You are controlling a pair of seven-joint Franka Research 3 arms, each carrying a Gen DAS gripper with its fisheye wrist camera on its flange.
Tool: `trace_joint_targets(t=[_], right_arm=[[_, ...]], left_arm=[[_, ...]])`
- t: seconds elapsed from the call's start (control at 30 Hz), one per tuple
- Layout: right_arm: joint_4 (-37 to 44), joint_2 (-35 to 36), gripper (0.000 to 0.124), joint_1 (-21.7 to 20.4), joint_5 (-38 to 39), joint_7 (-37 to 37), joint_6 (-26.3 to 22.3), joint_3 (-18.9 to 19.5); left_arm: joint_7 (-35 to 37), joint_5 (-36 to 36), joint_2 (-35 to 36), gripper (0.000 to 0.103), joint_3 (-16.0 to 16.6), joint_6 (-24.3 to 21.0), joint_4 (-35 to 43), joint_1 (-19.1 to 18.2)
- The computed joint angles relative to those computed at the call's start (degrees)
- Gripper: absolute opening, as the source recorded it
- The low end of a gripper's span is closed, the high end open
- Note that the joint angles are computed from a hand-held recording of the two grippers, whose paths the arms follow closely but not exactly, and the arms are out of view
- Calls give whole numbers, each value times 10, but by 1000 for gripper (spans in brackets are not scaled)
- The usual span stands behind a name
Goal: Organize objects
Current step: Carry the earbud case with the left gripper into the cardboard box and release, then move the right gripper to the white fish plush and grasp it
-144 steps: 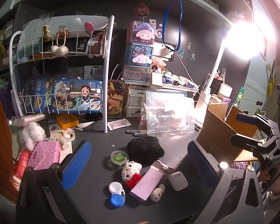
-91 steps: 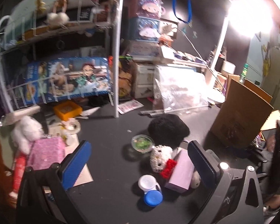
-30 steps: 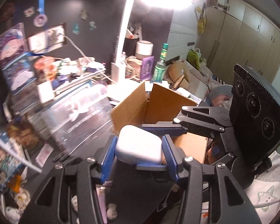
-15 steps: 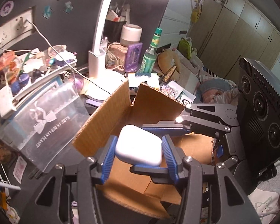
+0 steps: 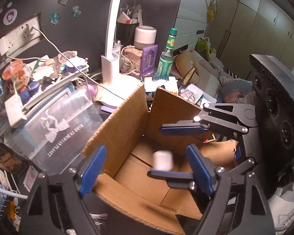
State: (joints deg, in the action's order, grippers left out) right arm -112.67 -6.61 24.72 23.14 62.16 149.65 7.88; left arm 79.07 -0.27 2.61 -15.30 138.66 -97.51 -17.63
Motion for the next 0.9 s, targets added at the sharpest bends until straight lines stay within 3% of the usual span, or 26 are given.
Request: trace_joint_targets(t=[0.17,0.3,0.43,0.57,0.7,0.9], right_arm=[[-6,-6,50,6,1,-6,18,4],[-15,-17,50,28,44,-46,59,8],[-13,-22,50,65,116,-116,87,10],[-6,-18,50,104,197,-195,86,17],[2,-6,50,128,243,-243,55,31],[-17,22,50,134,263,-217,22,50]], left_arm=[[-12,0,-49,82,5,57,-57,3],[-38,18,-123,85,14,116,-137,8],[-106,75,-221,87,17,165,-238,29],[-182,127,-318,90,12,202,-342,61],[-248,162,-411,90,8,220,-444,86],[-336,185,-505,91,-3,239,-570,106]])
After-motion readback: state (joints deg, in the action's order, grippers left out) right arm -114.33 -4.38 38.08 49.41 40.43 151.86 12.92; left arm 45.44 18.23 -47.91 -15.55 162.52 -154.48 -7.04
